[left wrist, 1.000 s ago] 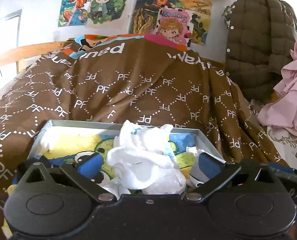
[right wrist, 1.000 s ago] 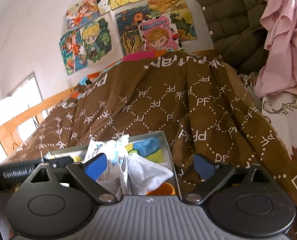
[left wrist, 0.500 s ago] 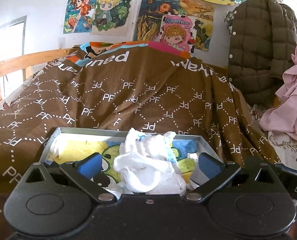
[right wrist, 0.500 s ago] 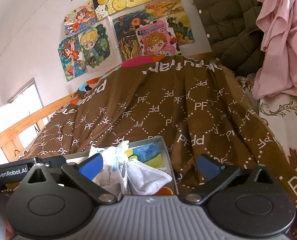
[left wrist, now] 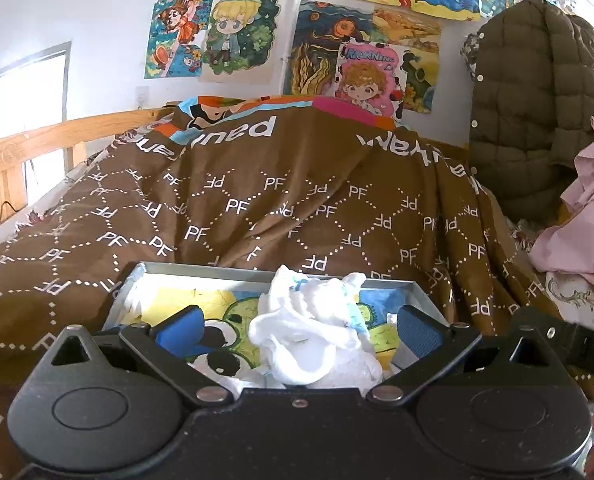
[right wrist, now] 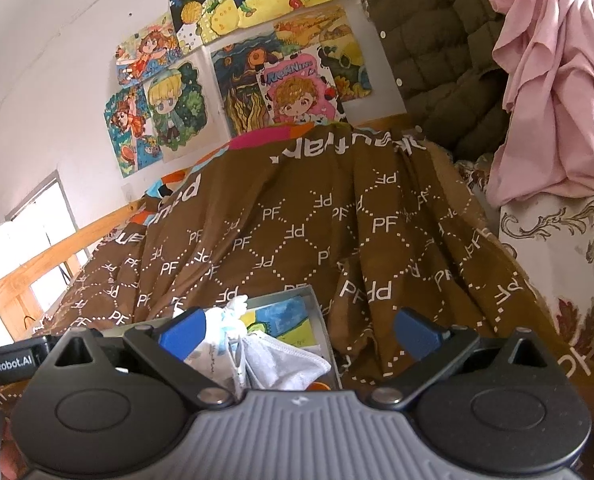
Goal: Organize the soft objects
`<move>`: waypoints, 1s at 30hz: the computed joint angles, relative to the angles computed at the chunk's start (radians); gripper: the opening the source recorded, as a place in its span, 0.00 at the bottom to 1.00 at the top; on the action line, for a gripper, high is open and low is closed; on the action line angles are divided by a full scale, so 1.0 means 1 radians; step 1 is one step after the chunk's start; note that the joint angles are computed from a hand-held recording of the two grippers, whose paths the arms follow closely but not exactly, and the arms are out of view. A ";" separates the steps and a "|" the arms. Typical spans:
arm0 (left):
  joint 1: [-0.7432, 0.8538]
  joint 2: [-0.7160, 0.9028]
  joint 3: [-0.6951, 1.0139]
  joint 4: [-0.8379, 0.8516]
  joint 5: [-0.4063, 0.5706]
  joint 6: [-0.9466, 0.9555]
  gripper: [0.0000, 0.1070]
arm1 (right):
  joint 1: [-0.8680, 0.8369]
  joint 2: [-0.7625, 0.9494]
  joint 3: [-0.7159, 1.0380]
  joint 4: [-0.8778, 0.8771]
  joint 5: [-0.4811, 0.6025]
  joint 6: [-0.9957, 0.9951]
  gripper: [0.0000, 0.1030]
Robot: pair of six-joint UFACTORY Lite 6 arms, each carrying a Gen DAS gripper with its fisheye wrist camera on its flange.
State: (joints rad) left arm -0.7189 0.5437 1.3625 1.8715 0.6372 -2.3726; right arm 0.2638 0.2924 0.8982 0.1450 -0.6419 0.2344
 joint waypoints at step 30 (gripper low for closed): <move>-0.437 -0.749 -0.750 -0.324 0.412 -0.112 0.96 | 0.486 -0.711 -0.510 0.934 -0.047 -0.693 1.00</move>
State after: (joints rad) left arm -1.1562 -0.2050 0.6124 1.5480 1.0496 -2.4843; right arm 0.7497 -0.4187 0.3883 1.0791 -0.6894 -0.4588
